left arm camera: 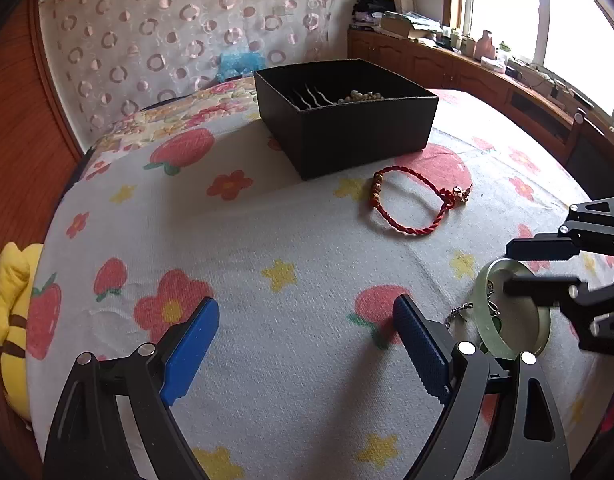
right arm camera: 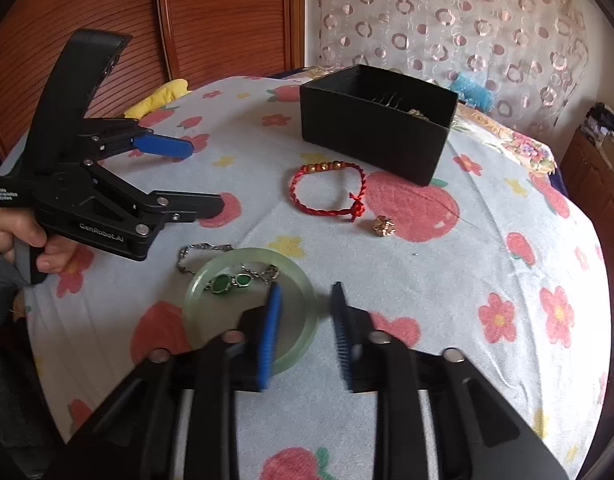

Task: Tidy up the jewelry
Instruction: 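Grasp the silver chain with green pendant with the left tool while the right tool grasps the jade bangle rim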

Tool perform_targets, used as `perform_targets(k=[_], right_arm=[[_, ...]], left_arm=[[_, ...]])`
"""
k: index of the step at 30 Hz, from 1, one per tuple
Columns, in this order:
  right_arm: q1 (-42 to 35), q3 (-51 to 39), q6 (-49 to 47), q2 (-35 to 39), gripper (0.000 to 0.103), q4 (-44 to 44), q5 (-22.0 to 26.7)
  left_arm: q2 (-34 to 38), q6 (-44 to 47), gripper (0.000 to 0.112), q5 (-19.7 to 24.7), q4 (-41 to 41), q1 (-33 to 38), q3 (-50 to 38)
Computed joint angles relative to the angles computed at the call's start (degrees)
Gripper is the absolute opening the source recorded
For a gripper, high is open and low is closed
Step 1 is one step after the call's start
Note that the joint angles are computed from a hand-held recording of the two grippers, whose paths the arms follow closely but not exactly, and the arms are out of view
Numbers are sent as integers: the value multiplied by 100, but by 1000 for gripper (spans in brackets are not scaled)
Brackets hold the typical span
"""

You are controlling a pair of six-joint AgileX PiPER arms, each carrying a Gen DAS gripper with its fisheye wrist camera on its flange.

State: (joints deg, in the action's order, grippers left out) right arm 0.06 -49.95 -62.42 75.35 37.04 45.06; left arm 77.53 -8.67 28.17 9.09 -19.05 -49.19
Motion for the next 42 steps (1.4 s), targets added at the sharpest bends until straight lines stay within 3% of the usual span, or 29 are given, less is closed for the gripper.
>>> perform_targets(k=[2,9,17,26,32,39,42], right_arm=[[-67,-32,-32,27,9,44,61],[-482,38,-461,-114,8,624,414],[-1894,319,-900,-616,8,1297,1088],[-2450,673,-1080,-761,8,1403,1059],[-2380,849,-1150,-761,8,1437,858],[-2328,942,-1267,-794,8,1531,752],[-2304,958,-1287,-807,8,1547,727]], left_arm=[[41,72,90,10,-124,64,-21],[57,173,93,42,-276,144,-37],[20,-42,93,94,-62,87,-31],[-839,-1123,93,440,671,-919,280],[-872,-1688,79,608,959,-1654,225],[-527,-1901,48,606,1060,-2024,31],[-398,-1862,41,555,1010,-2040,-9]])
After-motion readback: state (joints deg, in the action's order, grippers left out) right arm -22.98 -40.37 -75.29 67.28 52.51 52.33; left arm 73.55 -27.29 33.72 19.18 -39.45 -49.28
